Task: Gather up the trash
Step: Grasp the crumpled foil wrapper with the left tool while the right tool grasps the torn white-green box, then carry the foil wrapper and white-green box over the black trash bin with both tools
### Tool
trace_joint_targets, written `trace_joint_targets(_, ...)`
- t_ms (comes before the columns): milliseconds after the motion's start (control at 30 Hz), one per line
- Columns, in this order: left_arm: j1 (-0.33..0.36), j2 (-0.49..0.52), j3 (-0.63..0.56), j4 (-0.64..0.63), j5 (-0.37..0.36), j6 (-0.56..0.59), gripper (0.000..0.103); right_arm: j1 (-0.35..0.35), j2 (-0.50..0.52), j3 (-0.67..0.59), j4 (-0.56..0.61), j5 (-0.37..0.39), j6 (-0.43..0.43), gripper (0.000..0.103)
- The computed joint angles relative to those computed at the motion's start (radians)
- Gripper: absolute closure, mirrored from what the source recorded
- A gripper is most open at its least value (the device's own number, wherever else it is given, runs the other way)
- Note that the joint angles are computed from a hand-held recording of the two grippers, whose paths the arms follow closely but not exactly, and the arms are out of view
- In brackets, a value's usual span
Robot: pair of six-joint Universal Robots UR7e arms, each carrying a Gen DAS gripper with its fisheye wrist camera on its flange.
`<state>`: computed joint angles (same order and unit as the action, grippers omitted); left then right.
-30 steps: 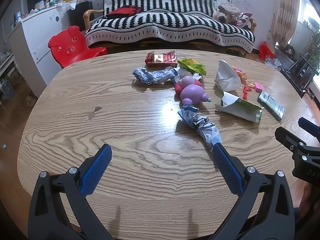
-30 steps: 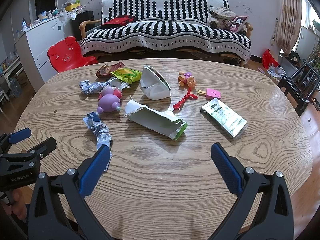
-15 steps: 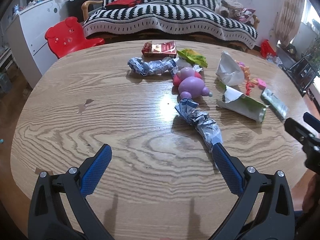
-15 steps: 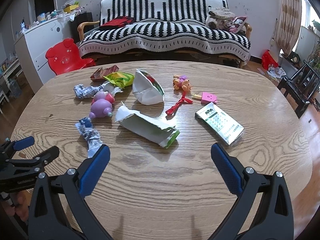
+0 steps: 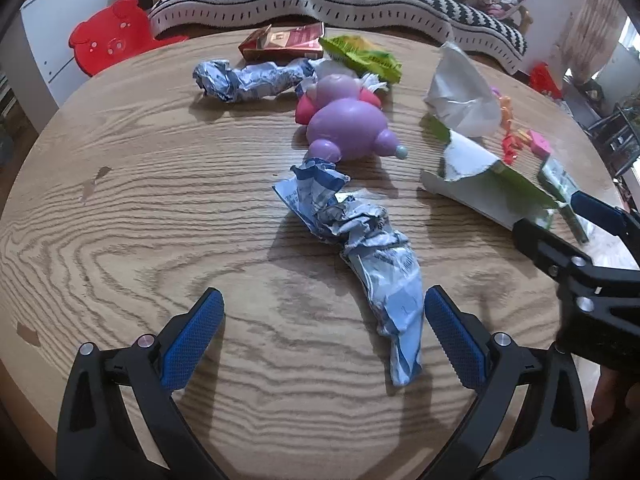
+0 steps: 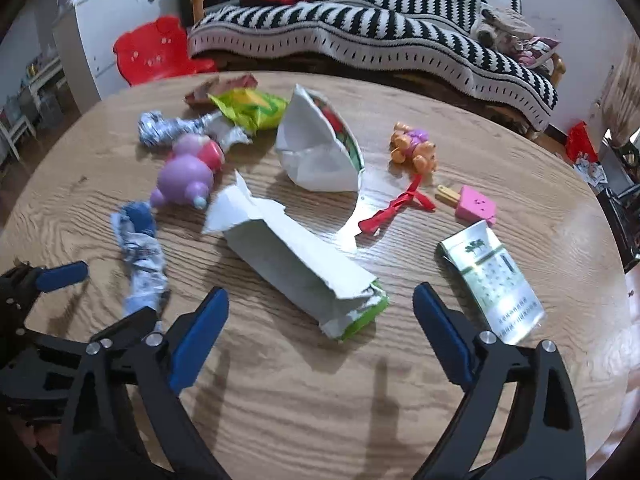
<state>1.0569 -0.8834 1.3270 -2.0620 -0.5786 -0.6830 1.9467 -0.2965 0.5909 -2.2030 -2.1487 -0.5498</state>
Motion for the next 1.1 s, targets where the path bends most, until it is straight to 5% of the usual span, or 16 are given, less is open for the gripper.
trace_joint_targets(133, 0.001, 0.020, -0.009, -0.002, 0.030, 0.035, 0.005, -0.009, 0.072, -0.105, 0.067, -0.030, 0.009, 0.025)
trace_joint_targets(233, -0.002, 0.019, 0.001, -0.026, 0.043, 0.063, 0.011, -0.018, 0.085, -0.118, 0.059, -0.007, 0.009, 0.042)
trace_joint_targets(300, -0.007, 0.018, 0.006, -0.045, 0.049, 0.095, 0.029, -0.019, 0.081, -0.120, 0.077, 0.011, 0.024, 0.057)
trace_joint_targets(467, -0.007, -0.006, 0.037, -0.156, -0.016, 0.201, 0.077, -0.016, 0.029, -0.021, 0.018, 0.042, 0.021, 0.062)
trace_joint_targets(767, -0.030, -0.086, 0.113, -0.182, -0.093, 0.236, 0.081, 0.000, -0.136, 0.241, -0.102, 0.110, 0.051, 0.062)
trace_joint_targets(1100, -0.152, -0.281, 0.360, -0.114, -0.036, 0.110, 0.080, 0.048, -0.425, 0.691, -0.234, 0.117, 0.110, 0.062)
